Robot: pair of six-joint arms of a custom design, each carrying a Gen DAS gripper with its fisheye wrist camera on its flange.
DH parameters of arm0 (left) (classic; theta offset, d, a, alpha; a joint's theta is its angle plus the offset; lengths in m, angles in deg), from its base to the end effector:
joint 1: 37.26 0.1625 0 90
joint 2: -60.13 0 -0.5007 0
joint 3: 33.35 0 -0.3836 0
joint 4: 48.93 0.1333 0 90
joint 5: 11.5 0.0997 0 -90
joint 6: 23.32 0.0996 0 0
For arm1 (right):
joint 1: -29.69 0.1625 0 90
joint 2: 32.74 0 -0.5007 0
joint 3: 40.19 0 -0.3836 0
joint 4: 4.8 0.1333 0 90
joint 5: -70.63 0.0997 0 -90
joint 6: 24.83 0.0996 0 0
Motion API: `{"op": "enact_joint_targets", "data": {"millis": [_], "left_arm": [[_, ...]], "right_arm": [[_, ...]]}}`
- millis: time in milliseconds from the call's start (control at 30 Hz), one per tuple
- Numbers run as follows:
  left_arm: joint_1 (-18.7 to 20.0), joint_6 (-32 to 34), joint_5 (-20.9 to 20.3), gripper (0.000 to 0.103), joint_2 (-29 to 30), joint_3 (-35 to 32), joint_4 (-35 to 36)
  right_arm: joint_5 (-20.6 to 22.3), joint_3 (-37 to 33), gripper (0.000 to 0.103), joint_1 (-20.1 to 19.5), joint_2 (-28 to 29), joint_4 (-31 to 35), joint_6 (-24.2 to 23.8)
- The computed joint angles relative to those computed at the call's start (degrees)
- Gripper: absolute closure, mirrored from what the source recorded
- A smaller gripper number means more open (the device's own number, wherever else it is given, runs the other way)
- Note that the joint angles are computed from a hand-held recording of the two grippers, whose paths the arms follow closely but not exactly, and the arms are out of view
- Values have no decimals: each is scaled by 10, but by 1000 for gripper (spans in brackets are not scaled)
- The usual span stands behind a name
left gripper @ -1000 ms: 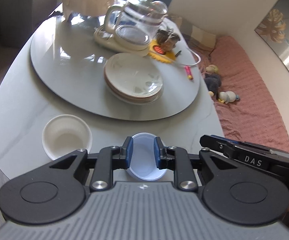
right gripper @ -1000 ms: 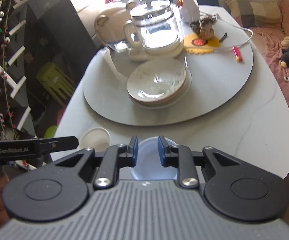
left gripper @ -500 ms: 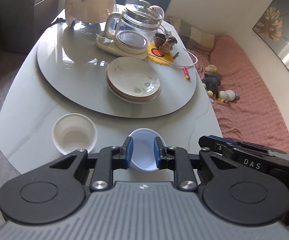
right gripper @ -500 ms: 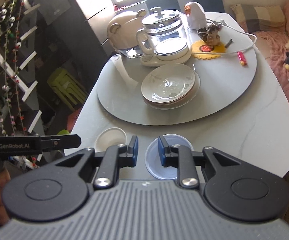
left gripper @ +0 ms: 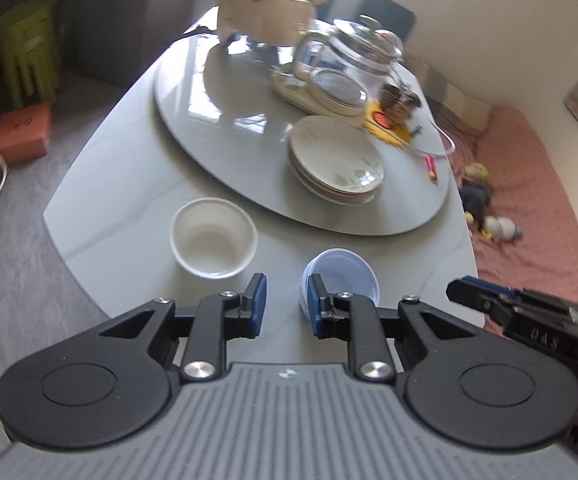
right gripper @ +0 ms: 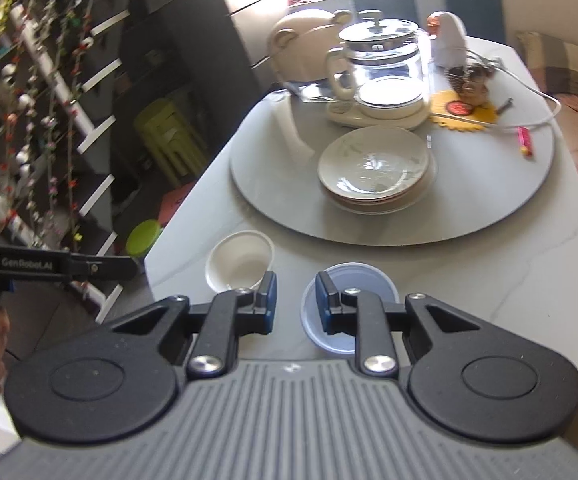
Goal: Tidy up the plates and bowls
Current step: 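Open both grippers and pull back from the nested plastic bowls, then move both grippers to the rim of the white ceramic bowl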
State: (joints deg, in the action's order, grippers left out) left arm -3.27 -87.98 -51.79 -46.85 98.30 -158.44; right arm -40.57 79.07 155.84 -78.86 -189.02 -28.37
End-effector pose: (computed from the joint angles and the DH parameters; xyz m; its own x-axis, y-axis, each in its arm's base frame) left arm -0.1283 -0.3389 0.4081 -0.8767 -0.2573 -0.4064 0.0781 0.7575 -0.6481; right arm 0.4235 -0.4148 0.1055 -0.7940 -0.4906 0.3590 -0.6006 0.7245 -0.3382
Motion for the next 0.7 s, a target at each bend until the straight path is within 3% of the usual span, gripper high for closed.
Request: {"op": "enact_joint_targets", "data": {"millis": [233,400,533,700], "left_arm": [[-3,12,-1,79,20,18,-46],[-27,-37,7,79,8,24,18],[-21,-67,2,79,-11,31,31],[1,-19,13,79,-8,26,-1]], "right_arm": [[15,9,78,-3,-5,9,-38],[21,4,78,-8,-8,13,-48],[27,-4,78,-10,-7,29,-59],[28,-22,78,-9,6,40,-57]]}}
